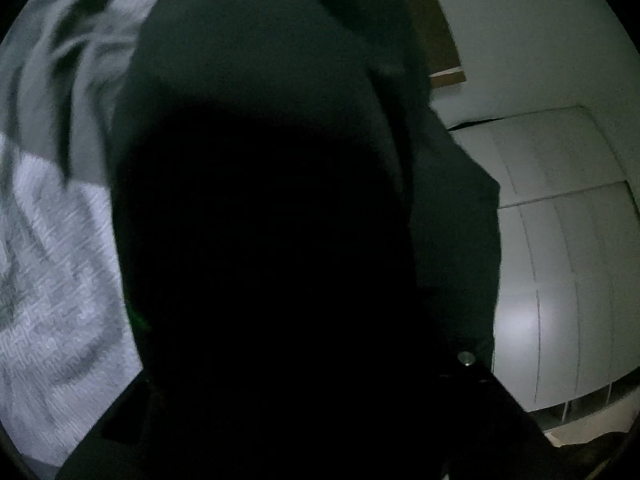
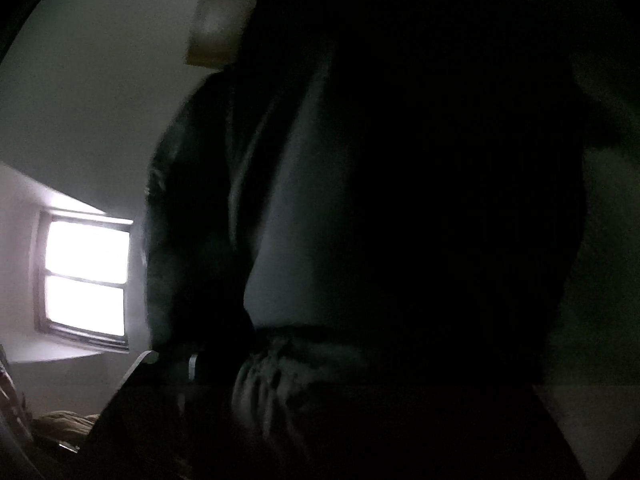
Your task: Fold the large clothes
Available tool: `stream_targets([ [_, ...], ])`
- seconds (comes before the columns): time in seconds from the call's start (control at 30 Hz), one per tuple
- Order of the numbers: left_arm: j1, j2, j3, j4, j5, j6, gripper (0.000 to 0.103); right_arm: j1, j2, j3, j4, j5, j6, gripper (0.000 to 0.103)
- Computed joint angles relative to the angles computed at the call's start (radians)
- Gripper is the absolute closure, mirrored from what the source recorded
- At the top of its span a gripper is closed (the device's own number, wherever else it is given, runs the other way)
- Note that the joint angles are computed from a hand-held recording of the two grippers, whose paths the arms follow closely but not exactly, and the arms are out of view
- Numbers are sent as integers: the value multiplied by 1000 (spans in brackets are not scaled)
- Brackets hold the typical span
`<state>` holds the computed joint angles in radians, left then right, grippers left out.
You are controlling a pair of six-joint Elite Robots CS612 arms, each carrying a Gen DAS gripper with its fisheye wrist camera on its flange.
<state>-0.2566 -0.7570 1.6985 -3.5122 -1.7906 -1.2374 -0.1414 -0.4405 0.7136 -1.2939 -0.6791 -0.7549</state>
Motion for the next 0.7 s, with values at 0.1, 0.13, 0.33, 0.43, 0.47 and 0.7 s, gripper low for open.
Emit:
stream_targets([
  [0.1, -9, -11, -3, -31, 10, 6, 79, 6, -30, 26, -16, 38, -20, 70],
  [0.13, -12, -14, -4, -41, 12, 7, 79, 8, -45, 42, -23, 57, -25, 72],
  [0.33, -30, -49, -17, -70, 28, 48, 79, 12, -107, 69, -31, 122, -72, 74],
  [0.43, -39, -65, -25, -65, 45, 72, 79, 7, -137, 85, -38, 132, -96, 74],
  [0.47, -42, -68, -29, -63, 50, 77, 79, 3, -141, 86, -38, 133, -104, 74],
  [0.7, -45, -33, -127, -37, 88, 124, 79, -1, -159, 83, -113, 193, -92, 74],
])
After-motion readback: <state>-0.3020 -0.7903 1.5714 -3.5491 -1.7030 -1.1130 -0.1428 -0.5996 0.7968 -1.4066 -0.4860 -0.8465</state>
